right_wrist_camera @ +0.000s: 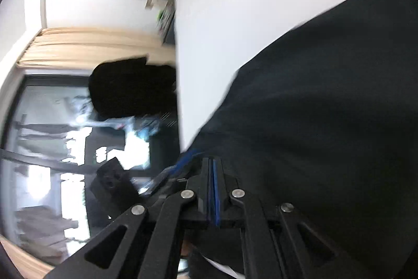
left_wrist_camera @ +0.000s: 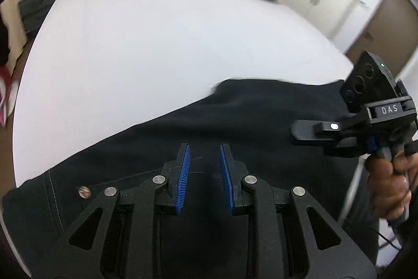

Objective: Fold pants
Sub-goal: 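Lower the jeans onto the bed with the left tool while the right tool holds the leg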

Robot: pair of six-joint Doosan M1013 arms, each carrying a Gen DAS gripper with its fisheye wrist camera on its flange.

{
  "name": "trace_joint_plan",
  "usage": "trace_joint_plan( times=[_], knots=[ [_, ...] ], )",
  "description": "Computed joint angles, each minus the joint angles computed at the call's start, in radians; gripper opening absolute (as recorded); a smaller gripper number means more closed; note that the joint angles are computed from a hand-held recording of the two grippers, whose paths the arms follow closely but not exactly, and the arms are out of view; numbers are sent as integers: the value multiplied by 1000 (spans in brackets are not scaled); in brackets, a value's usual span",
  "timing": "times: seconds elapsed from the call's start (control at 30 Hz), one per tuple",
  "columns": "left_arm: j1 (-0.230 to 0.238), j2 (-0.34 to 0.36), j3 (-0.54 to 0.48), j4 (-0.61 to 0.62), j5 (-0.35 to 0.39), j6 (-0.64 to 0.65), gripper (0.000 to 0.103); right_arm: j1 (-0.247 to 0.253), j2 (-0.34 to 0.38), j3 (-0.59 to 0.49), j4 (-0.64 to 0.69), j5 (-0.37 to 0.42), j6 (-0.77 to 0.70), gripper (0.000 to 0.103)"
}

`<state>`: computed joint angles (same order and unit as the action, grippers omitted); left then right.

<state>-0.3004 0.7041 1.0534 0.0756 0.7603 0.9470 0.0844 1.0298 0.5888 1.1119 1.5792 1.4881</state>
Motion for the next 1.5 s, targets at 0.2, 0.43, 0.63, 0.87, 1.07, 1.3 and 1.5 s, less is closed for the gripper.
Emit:
trace_joint_plan(
  times=[0.2,0.43,0.63,0.87,1.07,1.3,1.5],
  knots=[
    [37,-49,154,-164,-196,18,22,-2,106,-103,44,-53,103,0],
    [33,-58,188,-171,-237,29,22,-115,-9,93,-14,-476,118,0],
    [19,-78,193,-46,-184,-59,22,-177,-135,230,-183,-730,227,5],
    [-28,17,-44,-39,-139,31,22,-103,-134,272,106,-313,-83,5],
    [-25,100,-116,-145,-46,81,22,-101,-75,244,76,-306,21,0],
    [21,32,56,-305,-235,35,22,-219,-46,157,13,-542,131,0],
    [29,-7,124,-259,-276,-28,22,-275,-9,67,-71,-617,208,0]
  ],
)
